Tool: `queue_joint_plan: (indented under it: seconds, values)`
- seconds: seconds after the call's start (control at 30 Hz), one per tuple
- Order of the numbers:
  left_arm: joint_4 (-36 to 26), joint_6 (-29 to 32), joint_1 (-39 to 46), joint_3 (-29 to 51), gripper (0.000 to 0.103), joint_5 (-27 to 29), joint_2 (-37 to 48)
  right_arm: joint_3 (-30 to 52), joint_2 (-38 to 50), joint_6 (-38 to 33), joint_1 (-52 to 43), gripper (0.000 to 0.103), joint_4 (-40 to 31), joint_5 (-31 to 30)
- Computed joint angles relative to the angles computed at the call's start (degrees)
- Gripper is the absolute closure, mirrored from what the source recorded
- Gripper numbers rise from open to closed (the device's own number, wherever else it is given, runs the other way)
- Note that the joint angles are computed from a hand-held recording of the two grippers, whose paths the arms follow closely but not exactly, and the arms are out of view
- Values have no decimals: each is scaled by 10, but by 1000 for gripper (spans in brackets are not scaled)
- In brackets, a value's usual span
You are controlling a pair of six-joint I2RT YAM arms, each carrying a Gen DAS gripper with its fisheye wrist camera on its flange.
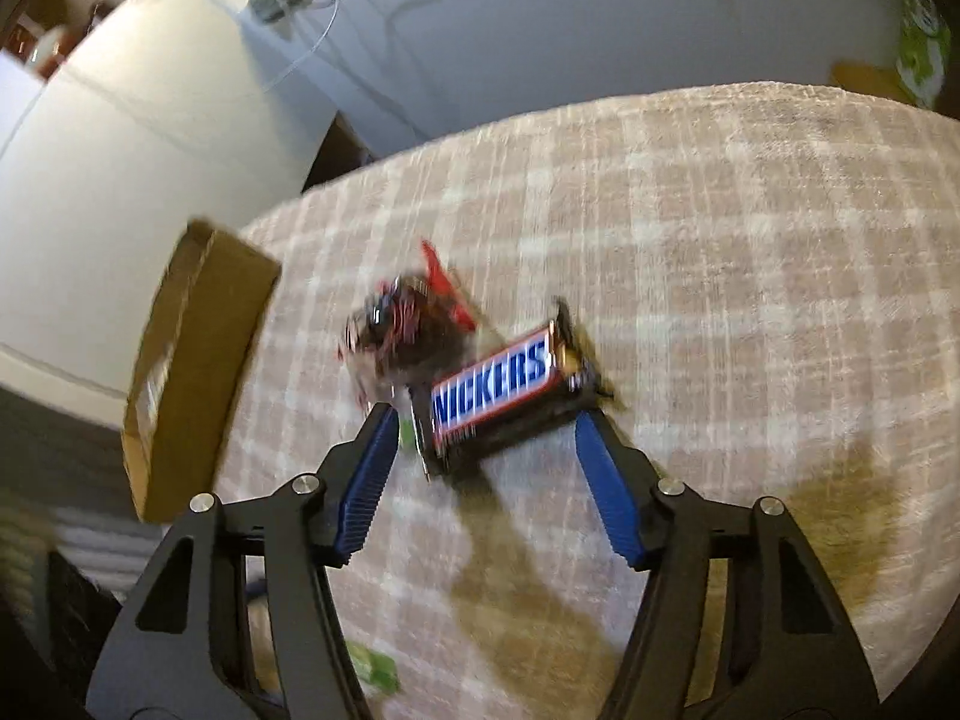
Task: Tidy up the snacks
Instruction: 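Lower the right gripper around the Snickers bar while the left approaches the green candy packet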
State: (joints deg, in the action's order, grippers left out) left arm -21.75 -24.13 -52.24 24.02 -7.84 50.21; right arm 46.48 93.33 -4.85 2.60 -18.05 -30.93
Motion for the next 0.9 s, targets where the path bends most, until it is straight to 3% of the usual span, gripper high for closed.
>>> queue_joint_plan:
  seconds: [0.2, 0.33, 0.43, 0.53, 0.6, 0.7, 0.9]
  values:
    - [1, 12, -87, 12, 44, -66, 55, 16, 5, 31, 41, 38, 17, 72]
    - [0, -1, -114, 20, 45, -92, 90, 30, 10, 11, 95, 40, 16, 168]
    - [3, -8, -110, 29, 45, -98, 109, 23, 5, -17, 115, 47, 20, 215]
    - [11, -8, -112, 34, 55, -110, 131, 24, 5, -38, 109, 57, 14, 221]
    - [2, -8, -120, 31, 66, -112, 118, 23, 1, -50, 101, 69, 5, 224]
    - [-7, -8, -119, 28, 80, -113, 105, 16, -5, -66, 89, 71, 2, 220]
    - [-10, -21, -117, 27, 82, -116, 101, -16, -30, -75, 79, 73, 21, 205]
